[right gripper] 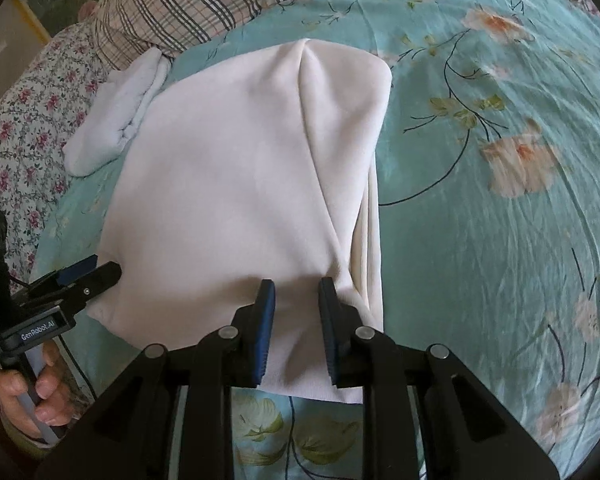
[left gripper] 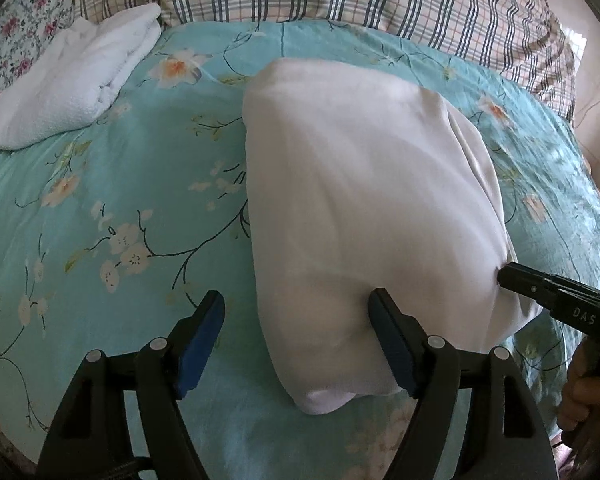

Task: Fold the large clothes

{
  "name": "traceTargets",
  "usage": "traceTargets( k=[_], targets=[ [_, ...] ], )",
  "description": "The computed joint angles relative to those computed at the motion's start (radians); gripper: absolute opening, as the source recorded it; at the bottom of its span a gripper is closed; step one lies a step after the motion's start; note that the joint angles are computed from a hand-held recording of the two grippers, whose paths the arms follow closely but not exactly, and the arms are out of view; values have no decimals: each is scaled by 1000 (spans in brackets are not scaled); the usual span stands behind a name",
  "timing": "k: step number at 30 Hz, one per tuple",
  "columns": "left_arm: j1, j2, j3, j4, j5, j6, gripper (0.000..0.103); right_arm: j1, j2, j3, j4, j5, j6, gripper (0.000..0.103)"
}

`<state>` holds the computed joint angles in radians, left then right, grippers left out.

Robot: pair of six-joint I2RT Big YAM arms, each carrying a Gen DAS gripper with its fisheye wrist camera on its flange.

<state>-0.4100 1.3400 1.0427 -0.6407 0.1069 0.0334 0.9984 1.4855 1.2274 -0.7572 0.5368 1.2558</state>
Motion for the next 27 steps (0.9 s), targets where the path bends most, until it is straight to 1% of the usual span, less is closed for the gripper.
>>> traceTargets(
  k=[5,10,15,19,22,24,25,26,27],
  targets=[
    [3,0,-1,2,2,-3,76,8,5,10,-23,10,13,22],
    [-2,-9,-6,3,-16,3,76,13,-6,-3,-13,6,24,22],
    [9,-12,-5,-1,4,3,76,23,-5,5,-31,10,41,23],
    [10,-35,-29,3,-4,9,81,36,-4,7,-42,8,53,25],
    [15,-38,-31,-1,5,12,81,42,-2,10,-50,10,64,25],
    [15,-42,-34,-2,1,14,81,51,-8,23,-68,44,72,25],
    [16,-42,-34,-3,5,13,81,54,-12,28,-74,63,75,27],
    [15,-42,-36,-3,7,10,81,50,-25,26,-75,83,81,34],
    [15,-42,-36,-4,10,7,81,45,-33,24,-79,94,92,46]
  ],
)
